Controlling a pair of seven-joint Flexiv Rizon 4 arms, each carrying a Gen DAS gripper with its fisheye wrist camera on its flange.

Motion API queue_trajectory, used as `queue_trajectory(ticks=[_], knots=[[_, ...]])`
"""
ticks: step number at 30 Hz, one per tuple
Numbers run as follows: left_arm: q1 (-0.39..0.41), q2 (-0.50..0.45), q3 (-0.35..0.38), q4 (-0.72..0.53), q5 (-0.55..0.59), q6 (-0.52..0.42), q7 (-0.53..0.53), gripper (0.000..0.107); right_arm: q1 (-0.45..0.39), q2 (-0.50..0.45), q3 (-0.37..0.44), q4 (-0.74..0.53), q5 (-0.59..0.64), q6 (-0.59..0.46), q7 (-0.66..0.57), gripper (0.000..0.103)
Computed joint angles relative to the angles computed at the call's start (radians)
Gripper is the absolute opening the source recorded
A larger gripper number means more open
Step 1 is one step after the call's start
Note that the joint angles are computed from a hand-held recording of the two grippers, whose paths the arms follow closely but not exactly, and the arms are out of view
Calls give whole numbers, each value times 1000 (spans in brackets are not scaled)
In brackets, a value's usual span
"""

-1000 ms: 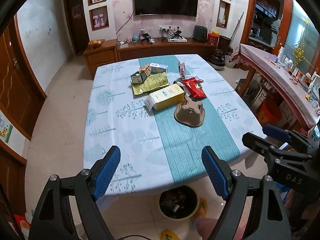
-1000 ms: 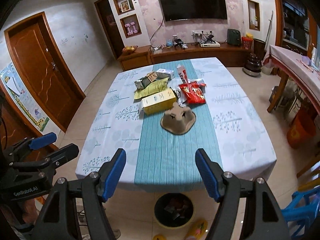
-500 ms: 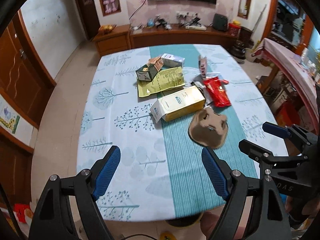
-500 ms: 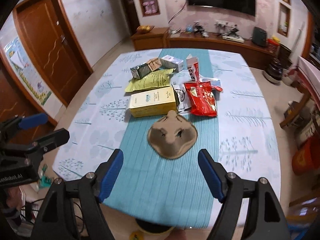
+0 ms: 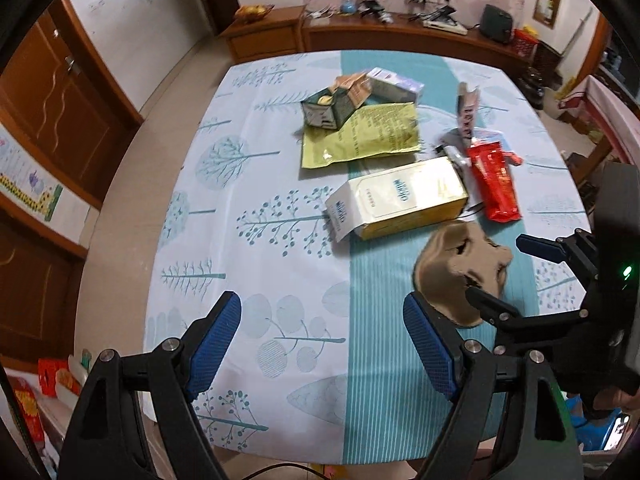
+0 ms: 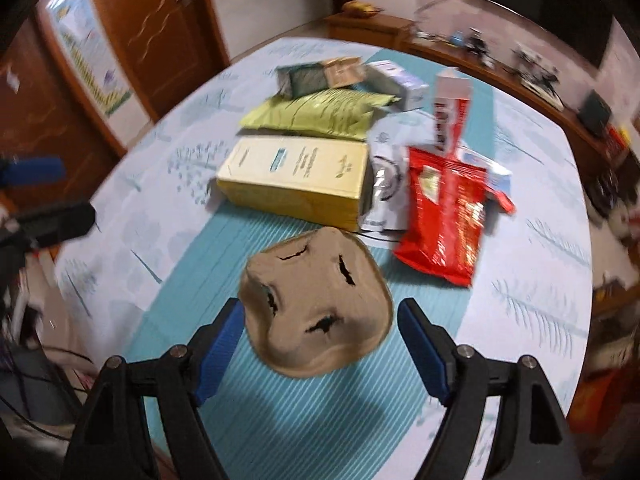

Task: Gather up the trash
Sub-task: 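Grasp the brown pulp tray by its rim with the right tool, then grasp the yellow toothpaste box with the left tool while the right tool holds the tray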

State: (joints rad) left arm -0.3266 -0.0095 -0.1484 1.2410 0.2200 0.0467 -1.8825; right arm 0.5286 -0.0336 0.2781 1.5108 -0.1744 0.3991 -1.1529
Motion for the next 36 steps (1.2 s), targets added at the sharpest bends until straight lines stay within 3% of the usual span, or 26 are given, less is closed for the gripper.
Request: queue_trajectory(ticks=[5, 8, 13, 25, 36], knots=[[-5, -28, -6, -31, 26, -31, -3, 82, 12, -38, -2, -4, -36, -24, -72, 79], [-14, -54, -8, -59, 36, -45, 15, 82, 11, -59, -7, -33, 4, -80, -97, 77], [-39, -104, -5, -112, 45, -57, 71, 82, -2, -39, -10, -7, 13, -50, -122, 75], [-109, -300, 24, -346, 39, -131, 352, 82, -98, 53, -44, 18, 232, 6, -13, 75], [-151, -514, 81, -632, -20, -271, 601, 82, -150, 82, -62, 60, 280, 40, 61, 75]])
